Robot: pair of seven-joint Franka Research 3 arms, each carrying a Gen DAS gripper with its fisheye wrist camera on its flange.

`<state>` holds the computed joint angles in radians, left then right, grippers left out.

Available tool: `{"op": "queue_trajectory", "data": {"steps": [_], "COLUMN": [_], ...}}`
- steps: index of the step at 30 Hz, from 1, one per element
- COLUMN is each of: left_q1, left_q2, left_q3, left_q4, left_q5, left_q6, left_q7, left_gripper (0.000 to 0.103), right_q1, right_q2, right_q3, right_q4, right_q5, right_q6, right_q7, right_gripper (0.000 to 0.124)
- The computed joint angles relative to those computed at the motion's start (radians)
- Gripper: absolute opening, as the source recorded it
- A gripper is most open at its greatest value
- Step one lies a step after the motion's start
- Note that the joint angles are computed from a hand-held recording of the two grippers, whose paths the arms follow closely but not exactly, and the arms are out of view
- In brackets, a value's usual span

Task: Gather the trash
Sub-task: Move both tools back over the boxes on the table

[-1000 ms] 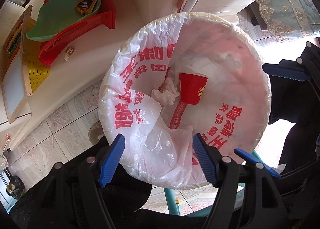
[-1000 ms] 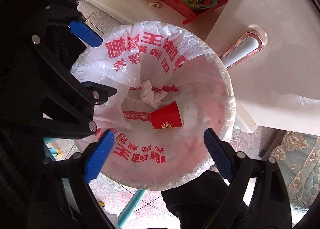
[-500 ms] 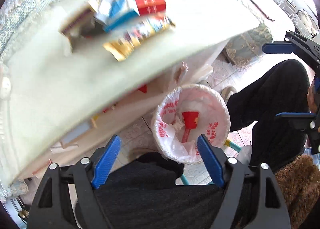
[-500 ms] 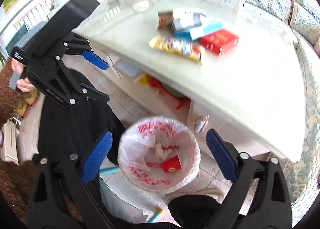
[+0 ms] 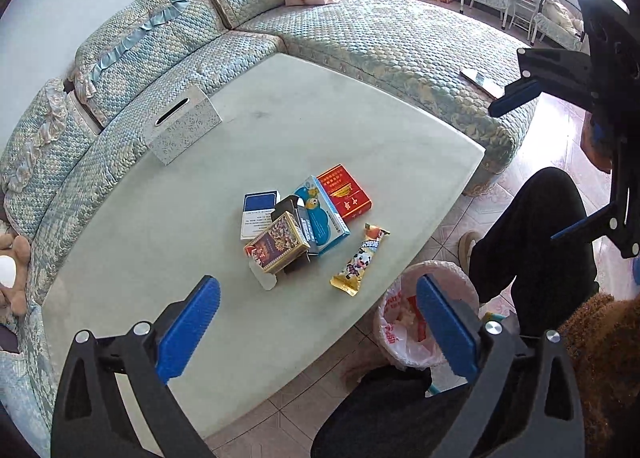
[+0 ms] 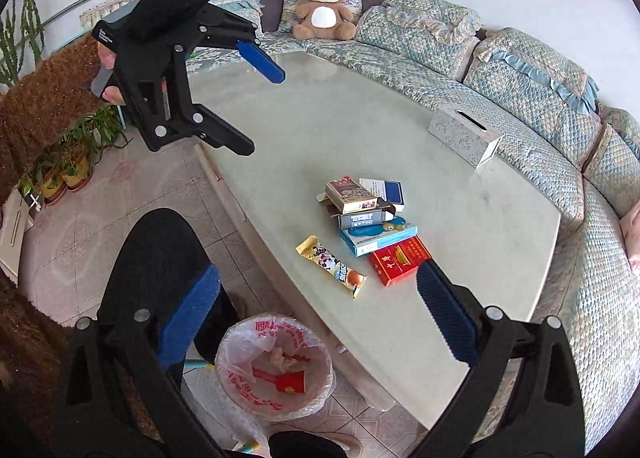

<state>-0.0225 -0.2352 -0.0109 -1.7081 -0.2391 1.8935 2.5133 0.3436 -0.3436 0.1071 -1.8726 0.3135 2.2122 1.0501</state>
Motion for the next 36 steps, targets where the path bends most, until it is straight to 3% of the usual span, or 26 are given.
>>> {"op": "queue_trajectory", "data": {"steps": [5,8,14,24,36], "left_q1": [0.02,0.037,0.064,0.076,0.093], "left_q2": [0.107,0.138,0.218,0.334,0.482], "left_q3": [-0.008,-0.016,-0.036,-0.091,-0.132], "left_q4": [0.09,0.094,0.138,0.156,0.276], "left_q5": [0.026,0.0,-0.001,0.089,0.104], "left_q6": [-0.062,-0.03,-0.046,-0.006,-0.082], "left_q7": [0.025,0.041,0.136,0.242,0.282], "left_gripper": [0.096,0.096,0.096,0.096,0.096], "right_q1": [-0.005,-0.004,-0.012,-0.008,0.001], "right_q2": [0.082,0.152,0.286,0.435,0.598], "right_q3": [-0.008,-0.024,-0.018,-0.006,-0.001], "right_q4": [0.104,0.183,0.308,0.411,0.541], "right_q5": [-0.021,0.015,0.008,0.001,-0.019], "right_q6": [-0.028,-0.083,-0.159,-0.317,-0.457], "right_q7": [-0.038,-0.076,-0.118,-0.203,-0.24], "right_gripper": [0.096,0.096,0.096,0.096,0.096]}}
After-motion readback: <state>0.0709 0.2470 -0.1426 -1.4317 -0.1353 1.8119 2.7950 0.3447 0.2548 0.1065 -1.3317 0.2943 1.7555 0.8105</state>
